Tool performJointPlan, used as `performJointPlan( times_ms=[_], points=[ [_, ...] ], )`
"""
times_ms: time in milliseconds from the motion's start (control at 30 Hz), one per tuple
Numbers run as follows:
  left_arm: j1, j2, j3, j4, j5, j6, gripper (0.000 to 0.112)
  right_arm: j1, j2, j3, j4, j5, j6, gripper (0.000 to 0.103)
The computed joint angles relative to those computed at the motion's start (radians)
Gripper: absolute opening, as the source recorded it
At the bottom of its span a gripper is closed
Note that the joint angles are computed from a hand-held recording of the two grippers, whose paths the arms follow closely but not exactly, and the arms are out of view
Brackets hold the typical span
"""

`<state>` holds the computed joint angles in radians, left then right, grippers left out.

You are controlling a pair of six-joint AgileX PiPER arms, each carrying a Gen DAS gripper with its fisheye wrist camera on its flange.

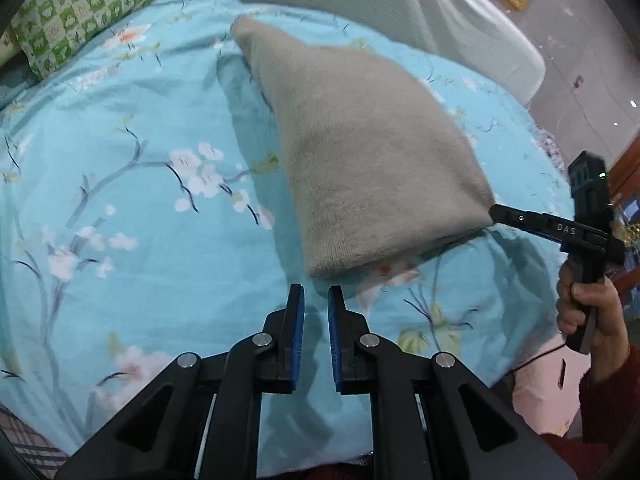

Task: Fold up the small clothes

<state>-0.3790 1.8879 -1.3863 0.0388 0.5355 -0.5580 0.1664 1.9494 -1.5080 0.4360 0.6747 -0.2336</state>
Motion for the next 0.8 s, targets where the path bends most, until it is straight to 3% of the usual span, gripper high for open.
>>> performJointPlan(
  times_ms=[167, 267, 333, 433, 533, 600, 667, 733, 800],
  points=[
    [0.066, -0.017, -0.064, -0.107, -0.015, 0.14, 0.012, 0.002, -0.079, 0.026, 0.056, -0.027, -0.033, 0.025],
    [0.111, 0.045, -0.18, -0.263, -0.043, 0.293, 0.012, 0.026, -0.036, -0.073, 0.13, -0.017, -0.081, 0.025],
    [0.133, 0.109, -0.275, -0.314, -0.051, 0.345, 0.012, 0.064, 0.052, -0.215, 0.1, -0.003, -0.044, 0.025],
    [0.178, 0.244, -0.454, -0.475, 0.011, 0.445, 0.013, 0.086, 0.19, -0.411, 0.07, 0.06, 0.009, 0.025],
    [0.196, 0.403, -0.676, -0.468, 0.185, 0.4, 0.011, 0.112, 0.315, -0.592, -0.086, 0.142, 0.141, 0.025],
    [0.187, 0.439, -0.683, -0.502, 0.204, 0.433, 0.007, 0.11, 0.34, -0.608, -0.133, 0.16, 0.16, 0.024],
    [0.167, 0.453, -0.662, -0.497, 0.181, 0.462, 0.005, 0.094, 0.315, -0.513, -0.123, 0.091, 0.101, 0.022],
    [0.181, 0.44, -0.607, -0.586, 0.135, 0.529, 0.003, 0.065, 0.296, -0.451, -0.045, 0.048, 0.031, 0.021],
    [0.207, 0.436, -0.585, -0.691, 0.139, 0.58, 0.003, 0.063, 0.299, -0.468, -0.061, 0.061, 0.041, 0.016]
  ],
)
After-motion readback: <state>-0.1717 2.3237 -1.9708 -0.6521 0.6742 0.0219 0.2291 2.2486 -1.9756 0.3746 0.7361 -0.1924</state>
